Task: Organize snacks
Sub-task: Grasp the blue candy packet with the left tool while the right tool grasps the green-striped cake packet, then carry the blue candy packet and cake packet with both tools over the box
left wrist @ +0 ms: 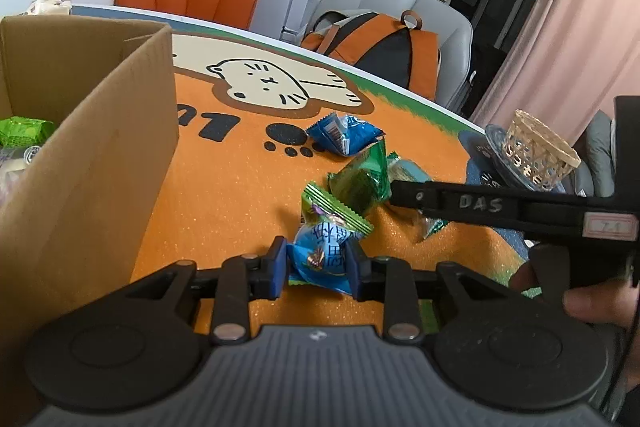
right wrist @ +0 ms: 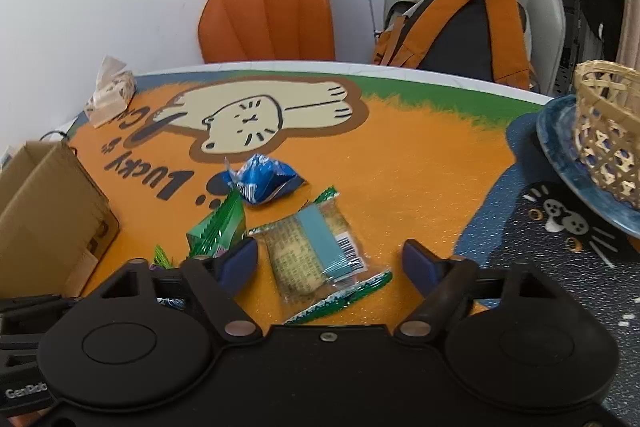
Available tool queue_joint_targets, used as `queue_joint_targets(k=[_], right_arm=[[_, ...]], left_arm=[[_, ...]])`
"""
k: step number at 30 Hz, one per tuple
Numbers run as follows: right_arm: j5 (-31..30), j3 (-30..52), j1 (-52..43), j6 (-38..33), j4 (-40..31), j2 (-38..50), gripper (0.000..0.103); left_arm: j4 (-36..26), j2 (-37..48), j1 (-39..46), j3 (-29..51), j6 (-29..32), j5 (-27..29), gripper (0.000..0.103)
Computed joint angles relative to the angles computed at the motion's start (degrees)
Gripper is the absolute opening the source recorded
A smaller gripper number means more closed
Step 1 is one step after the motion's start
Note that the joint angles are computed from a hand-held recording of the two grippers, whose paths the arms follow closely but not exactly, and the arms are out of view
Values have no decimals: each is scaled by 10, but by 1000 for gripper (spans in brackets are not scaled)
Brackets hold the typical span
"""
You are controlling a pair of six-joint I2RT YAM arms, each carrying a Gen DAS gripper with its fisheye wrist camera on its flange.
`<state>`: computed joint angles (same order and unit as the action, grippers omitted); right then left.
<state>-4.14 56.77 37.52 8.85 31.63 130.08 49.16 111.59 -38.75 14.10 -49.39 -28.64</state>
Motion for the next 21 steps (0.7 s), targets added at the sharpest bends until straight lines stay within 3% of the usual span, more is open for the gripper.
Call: queue_joint_targets(k=[6,21], right_arm=[[18,-30,7,-1,1,-21,50],[32,-182,21,58,73,-112,48]], left_arm=[[-7,-13,-8,-12,-21,-3,29],[-85,-114,-79,-45,-80,-66,29]])
